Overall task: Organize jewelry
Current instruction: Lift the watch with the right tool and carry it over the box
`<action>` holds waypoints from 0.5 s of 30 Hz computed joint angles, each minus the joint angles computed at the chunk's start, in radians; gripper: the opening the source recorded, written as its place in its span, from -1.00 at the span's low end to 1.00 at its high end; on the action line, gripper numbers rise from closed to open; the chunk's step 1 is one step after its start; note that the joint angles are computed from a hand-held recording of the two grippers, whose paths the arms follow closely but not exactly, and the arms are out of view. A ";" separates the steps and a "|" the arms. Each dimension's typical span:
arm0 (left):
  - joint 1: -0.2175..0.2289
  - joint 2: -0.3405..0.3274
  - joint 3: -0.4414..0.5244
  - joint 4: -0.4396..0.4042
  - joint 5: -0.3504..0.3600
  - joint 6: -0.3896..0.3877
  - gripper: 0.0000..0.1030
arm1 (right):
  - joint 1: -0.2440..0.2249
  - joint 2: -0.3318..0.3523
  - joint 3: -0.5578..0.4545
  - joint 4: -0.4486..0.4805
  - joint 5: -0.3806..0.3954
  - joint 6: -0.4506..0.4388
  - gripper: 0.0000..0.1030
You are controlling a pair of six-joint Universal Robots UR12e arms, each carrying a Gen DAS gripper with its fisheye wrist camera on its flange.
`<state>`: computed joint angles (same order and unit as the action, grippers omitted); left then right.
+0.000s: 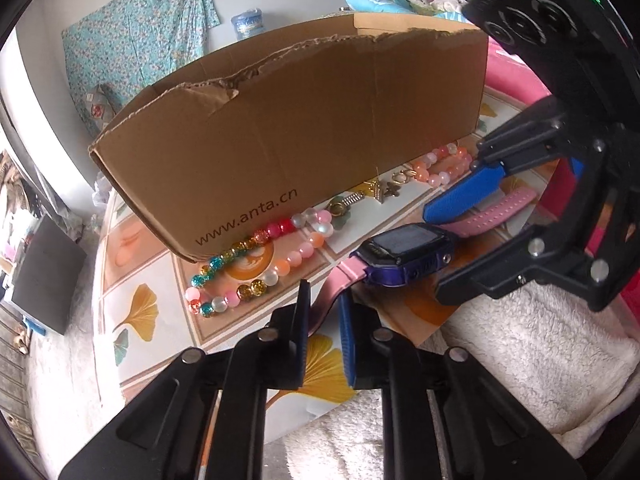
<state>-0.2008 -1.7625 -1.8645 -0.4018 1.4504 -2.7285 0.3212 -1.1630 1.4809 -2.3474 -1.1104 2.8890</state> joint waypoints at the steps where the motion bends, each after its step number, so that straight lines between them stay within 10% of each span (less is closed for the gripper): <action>1: 0.006 0.000 0.005 -0.016 -0.015 -0.009 -0.75 | 0.004 -0.006 0.010 -0.015 -0.027 0.002 0.09; 15: 0.065 0.018 0.016 -0.095 -0.169 -0.086 -0.90 | 0.045 -0.049 0.095 -0.204 -0.312 0.121 -0.92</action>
<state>-0.1358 -1.7449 -1.8488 -0.4964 1.2817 -2.8147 0.3658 -1.2116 1.5763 -2.5511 -1.4227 3.0097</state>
